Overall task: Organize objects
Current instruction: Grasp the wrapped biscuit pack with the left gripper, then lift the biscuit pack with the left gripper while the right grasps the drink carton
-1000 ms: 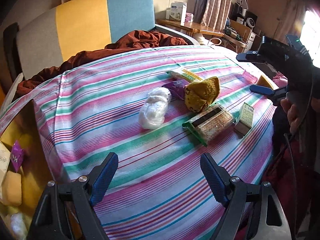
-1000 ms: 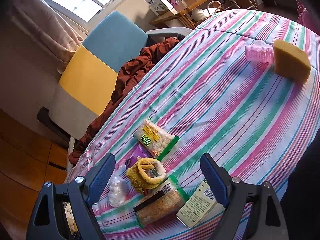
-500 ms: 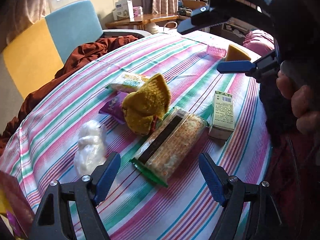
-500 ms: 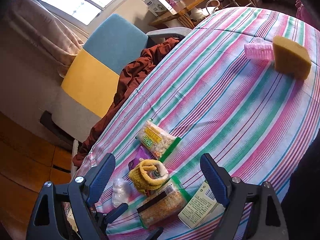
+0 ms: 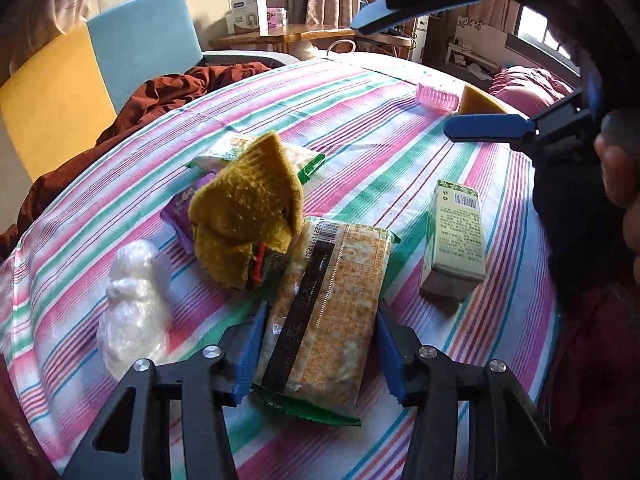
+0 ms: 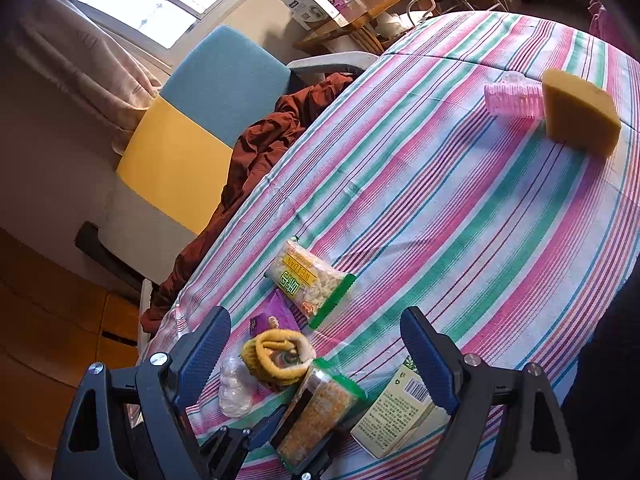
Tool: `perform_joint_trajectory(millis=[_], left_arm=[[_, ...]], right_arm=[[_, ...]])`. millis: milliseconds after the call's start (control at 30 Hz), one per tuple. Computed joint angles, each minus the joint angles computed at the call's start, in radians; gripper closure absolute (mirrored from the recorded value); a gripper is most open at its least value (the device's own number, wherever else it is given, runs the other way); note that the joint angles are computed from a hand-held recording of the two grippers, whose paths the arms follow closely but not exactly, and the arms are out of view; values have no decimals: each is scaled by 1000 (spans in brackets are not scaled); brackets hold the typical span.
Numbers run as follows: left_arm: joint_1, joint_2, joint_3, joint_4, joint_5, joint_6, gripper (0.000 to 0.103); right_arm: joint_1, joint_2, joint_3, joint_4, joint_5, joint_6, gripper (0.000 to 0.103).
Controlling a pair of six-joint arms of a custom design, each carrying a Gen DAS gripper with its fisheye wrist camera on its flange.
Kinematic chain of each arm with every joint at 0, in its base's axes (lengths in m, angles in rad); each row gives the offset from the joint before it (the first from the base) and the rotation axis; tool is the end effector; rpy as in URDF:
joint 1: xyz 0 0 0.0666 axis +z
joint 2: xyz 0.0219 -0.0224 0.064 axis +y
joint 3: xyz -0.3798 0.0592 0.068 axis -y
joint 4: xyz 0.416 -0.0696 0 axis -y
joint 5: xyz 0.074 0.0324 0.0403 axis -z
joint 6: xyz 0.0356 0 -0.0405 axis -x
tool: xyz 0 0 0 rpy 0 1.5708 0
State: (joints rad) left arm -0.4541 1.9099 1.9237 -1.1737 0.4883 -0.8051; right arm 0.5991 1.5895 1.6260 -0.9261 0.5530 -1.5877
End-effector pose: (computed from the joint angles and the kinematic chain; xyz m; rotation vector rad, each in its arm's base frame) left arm 0.5948 -0.3094 0.3751 1.6432 2.0259 -0.5442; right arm 0.4883 0.3103 0.4431 1.3058 1.9313 0.4277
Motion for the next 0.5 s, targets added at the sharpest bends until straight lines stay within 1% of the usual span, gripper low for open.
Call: perform_joint_trajectory(millis=[167, 233, 300, 500], left_arm=[[68, -83, -125, 58, 44, 47, 51], [97, -116, -178, 97, 60, 53, 51], [121, -138, -214, 120, 73, 63, 50], [131, -150, -241, 155, 83, 87, 49]], right_arm=[[-1, 5, 8, -21, -6, -10, 15], [-2, 8, 14, -32, -5, -13, 15], [-2, 12, 19, -42, -7, -16, 15], [-3, 18, 32, -73, -11, -23, 15]])
